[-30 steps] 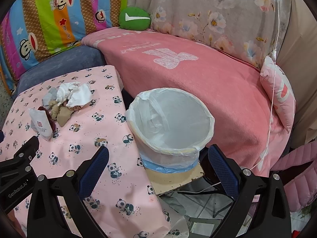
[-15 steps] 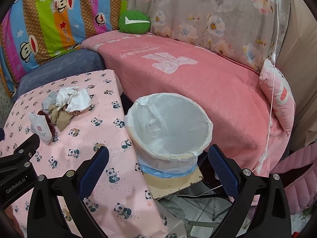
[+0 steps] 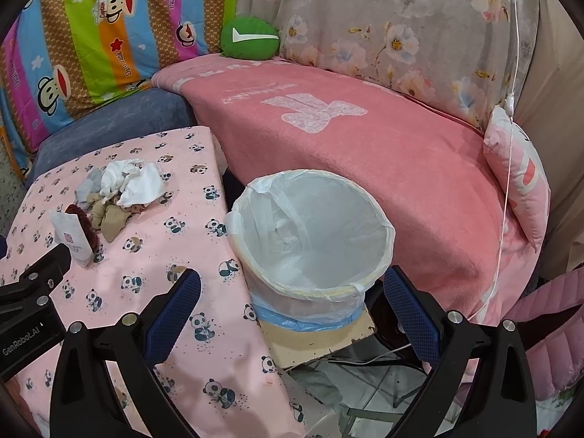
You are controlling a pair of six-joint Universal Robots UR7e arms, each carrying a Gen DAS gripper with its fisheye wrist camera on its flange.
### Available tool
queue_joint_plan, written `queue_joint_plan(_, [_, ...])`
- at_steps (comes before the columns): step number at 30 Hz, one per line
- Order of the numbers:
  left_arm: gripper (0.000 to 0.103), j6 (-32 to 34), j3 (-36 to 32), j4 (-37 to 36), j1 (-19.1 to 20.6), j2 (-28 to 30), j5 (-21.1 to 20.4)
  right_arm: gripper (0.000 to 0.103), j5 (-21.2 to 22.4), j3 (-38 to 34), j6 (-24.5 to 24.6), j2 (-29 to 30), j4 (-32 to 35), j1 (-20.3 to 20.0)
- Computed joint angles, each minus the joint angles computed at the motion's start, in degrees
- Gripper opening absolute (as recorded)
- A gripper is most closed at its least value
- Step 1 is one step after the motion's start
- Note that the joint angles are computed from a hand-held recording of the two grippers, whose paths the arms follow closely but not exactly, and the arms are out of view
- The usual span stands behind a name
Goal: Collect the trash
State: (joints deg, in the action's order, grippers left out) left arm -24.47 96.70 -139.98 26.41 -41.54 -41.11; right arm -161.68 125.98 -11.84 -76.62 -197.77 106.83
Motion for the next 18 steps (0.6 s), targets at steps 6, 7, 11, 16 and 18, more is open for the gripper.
queue_joint_plan(6, [0.096,-0.9,-0.3,0.9,-0.3,0.3,0.2,0.098,0.5,0.2,-0.1,-0.4,0.2,-0.3])
queue_joint_plan(7, [0.096,-0.9,-0.2,0.8,-0.3,0.3,0.2,0.098,0.6,0.2,-0.2,-0.4,0.2,-0.3])
queue_joint_plan(11, [0.096,-0.8,-0.1,0.7,-0.3,0.2,0.2,0.098,1.2,0.2,-0.8,-0.6,0.1,-0.6])
queue_joint_plan(16, [0.096,-1.7,-0.4,1.5,-0.3,0.3,0.7,0.098,2.1,0.0,-1.4,-0.9,0.1,-1.0])
queue_joint_plan(18, [0.096,-2.0,-0.5,1.9,-0.3,0.3,0.9,0.098,2.4,-0.1,-1.3,-1.0,0.6,-1.2])
